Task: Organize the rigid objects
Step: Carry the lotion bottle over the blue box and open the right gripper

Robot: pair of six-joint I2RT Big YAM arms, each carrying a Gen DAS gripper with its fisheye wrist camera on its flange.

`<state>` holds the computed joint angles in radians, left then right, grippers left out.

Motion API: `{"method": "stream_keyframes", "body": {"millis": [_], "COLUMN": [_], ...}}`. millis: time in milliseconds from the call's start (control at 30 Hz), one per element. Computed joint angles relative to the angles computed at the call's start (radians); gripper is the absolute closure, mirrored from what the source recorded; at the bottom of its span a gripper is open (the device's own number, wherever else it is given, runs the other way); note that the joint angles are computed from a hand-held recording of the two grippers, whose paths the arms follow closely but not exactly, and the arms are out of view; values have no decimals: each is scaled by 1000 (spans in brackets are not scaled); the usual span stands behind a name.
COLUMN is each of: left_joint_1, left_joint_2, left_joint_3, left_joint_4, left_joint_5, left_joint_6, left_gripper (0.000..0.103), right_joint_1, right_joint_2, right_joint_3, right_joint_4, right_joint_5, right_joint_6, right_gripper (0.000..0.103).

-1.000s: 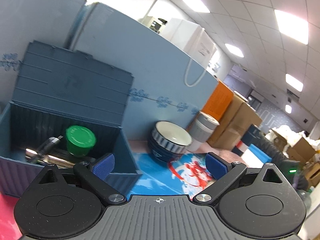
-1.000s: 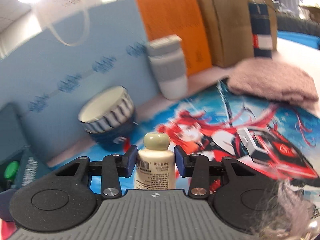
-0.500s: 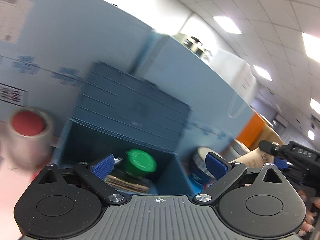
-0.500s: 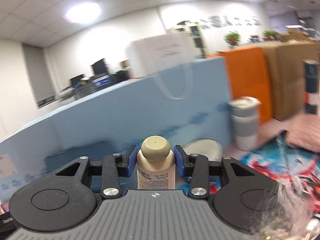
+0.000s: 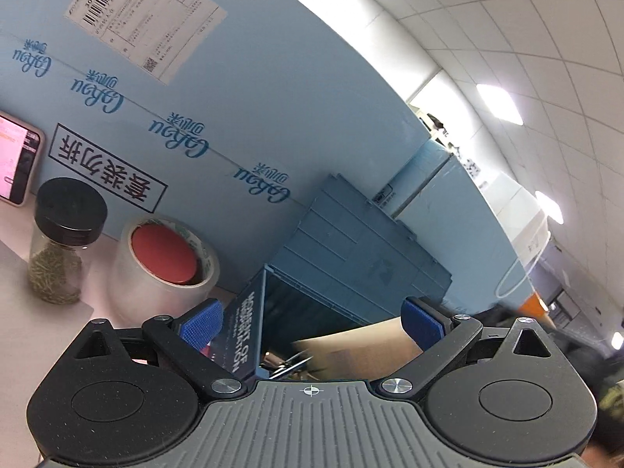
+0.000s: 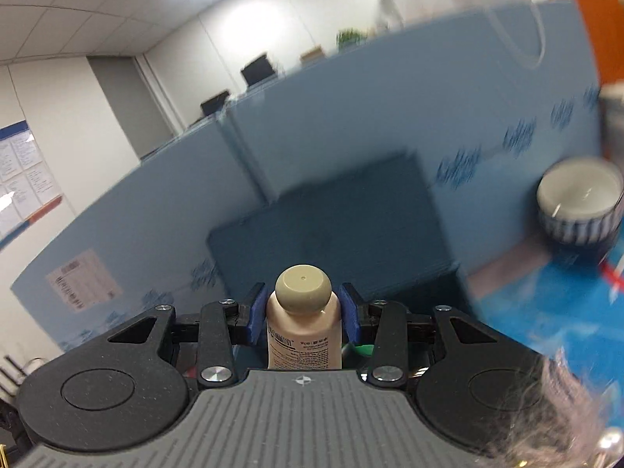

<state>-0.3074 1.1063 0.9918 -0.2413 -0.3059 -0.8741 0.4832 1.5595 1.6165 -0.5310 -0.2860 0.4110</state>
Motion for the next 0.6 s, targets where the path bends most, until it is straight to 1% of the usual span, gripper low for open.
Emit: {"method": "stream_keyframes", "body": {"millis": [67, 100, 133, 200, 233, 300, 333, 367, 400, 467, 500, 533, 600], "left_joint_1": [3, 2, 3, 0, -1, -5, -6, -8, -10, -15, -19, -23, -30], "left_joint_2": [7, 8, 8, 8, 10, 12, 15, 20, 25, 33, 36, 38, 43], "left_joint_3": [2, 2, 4, 6, 8, 13, 17, 24, 31, 44, 49, 52, 56], "left_joint_4": [8, 7, 5, 5, 5, -1, -5, -11, -21, -41, -46, -48, -37], "left_joint_5": [15, 18, 21, 24, 25, 22, 20, 17, 14, 7, 3, -1, -1], "left_joint_6": [12, 17, 21, 28, 32, 41, 45, 50, 55, 67, 74, 80, 101], "left_gripper": [4, 4, 4, 4, 4, 4, 4, 4, 4, 4, 4, 4, 4], "right_joint_1": [-7, -9, -7, 0, 0, -3, -3, -5, -10, -25, -32, -39, -56], "right_joint_2": [24, 35, 42, 45, 37, 18, 10, -2, -20, -50, -66, -84, -130], "right_joint_3": [11, 16, 18, 17, -1, -29, -42, -59, -85, -131, -148, -164, -209], "right_joint_4": [-39, -55, -67, -81, -60, -49, -36, -17, 2, 64, 83, 97, 140], "right_joint_5": [-79, -101, -103, -66, -64, -47, -28, -14, -1, -7, -12, -14, -14], "right_joint_6": [46, 55, 54, 42, 51, 64, 66, 67, 66, 70, 70, 66, 50], "right_gripper": [65, 65, 65, 65, 65, 62, 51, 33, 27, 23, 20, 15, 13]}}
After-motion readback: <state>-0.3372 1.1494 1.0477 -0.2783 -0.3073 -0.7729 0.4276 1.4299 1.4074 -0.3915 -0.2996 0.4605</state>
